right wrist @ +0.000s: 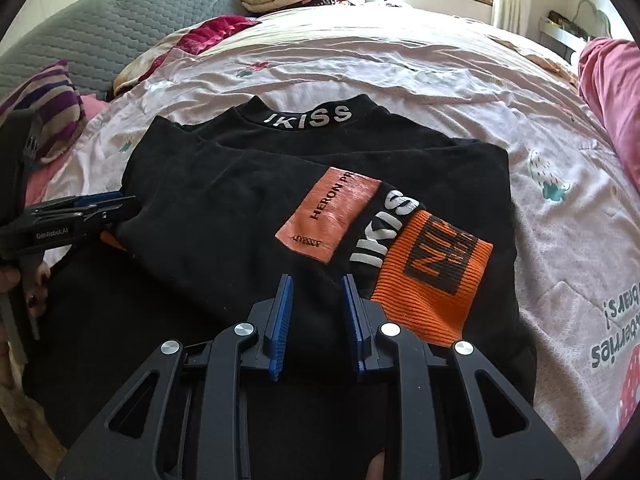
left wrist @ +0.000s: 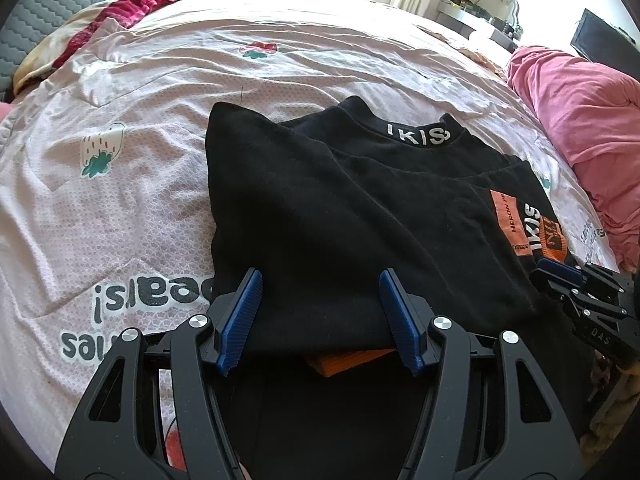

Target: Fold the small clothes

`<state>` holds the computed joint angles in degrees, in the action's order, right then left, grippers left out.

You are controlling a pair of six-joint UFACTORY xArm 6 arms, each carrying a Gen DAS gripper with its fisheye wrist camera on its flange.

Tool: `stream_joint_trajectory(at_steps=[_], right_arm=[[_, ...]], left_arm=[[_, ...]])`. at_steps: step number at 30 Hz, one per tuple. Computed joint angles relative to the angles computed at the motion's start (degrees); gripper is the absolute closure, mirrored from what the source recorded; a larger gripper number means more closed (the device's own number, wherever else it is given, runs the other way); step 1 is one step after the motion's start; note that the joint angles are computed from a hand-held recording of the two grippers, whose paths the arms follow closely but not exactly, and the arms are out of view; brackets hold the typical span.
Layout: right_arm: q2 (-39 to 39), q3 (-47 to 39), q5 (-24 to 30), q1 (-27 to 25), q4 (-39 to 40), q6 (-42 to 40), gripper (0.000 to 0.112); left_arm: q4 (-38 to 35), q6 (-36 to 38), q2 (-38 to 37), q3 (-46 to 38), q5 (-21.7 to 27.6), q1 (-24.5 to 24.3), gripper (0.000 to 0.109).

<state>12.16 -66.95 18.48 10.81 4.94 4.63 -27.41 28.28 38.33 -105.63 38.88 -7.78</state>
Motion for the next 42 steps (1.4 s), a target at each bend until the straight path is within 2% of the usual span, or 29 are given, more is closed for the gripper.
stream_joint_trajectory(at_steps=[6, 15, 21, 23, 27, 29, 31, 32, 35, 39, 42], right_arm=[[-1.9, 2.65, -2.7, 0.37, -3.69, 3.11, 0.084], [-4.18, 4.59, -4.39, 0.86, -0.4, 0.85, 0.07], [-5.04, 5.09, -5.1, 0.66, -1.79, 2.79, 0.055], [-5.26, 5.26, -5.38, 0.39, -2.44, 3.89, 0.045], [-5.93, 5.79, -6.02, 0.01, -4.05, 6.04, 0.036], [-6.25, 6.09, -6.56, -0.13, -4.0, 6.38, 0.027], [-6.49, 6.26, -7.0, -0.35, -4.46, 7.26, 0.023], [-6.61, 6.33, -7.18, -0.45, -4.9, 7.87, 0.02], [-7.15, 6.75, -8.08, -0.81, -6.07, 9.53, 0.017], [-8.05, 7.55, -9.3, -1.36, -8.91, 12.45, 0.017], [-8.76, 8.23, -9.97, -1.43, -8.03, 12.13, 0.016]], left_arm=[[-0.35, 0.08, -0.26, 0.14, 0.29, 0.01, 0.056], [-1.92, 1.29, -1.66, 1.35, 0.78, 0.04, 0.055], [-2.83, 2.46, -3.09, 2.87, 0.54, -0.23, 0.051], [-2.88, 2.46, -3.25, 2.97, 0.56, -0.29, 0.05], [-3.19, 2.25, -3.64, 3.22, 0.53, -0.25, 0.043], [-3.8, 2.36, -3.93, 3.37, 0.5, -0.11, 0.04], [-4.39, 2.34, -4.46, 3.78, -0.1, 0.0, 0.031], [-4.81, 2.45, -4.82, 4.16, -0.58, 0.02, 0.03], [-6.33, 3.42, -6.26, 5.45, -1.85, 0.14, 0.016], [-6.91, 3.99, -7.85, 6.89, -2.96, 0.23, 0.015], [-7.23, 4.06, -8.23, 7.05, -2.85, 0.34, 0.015]])
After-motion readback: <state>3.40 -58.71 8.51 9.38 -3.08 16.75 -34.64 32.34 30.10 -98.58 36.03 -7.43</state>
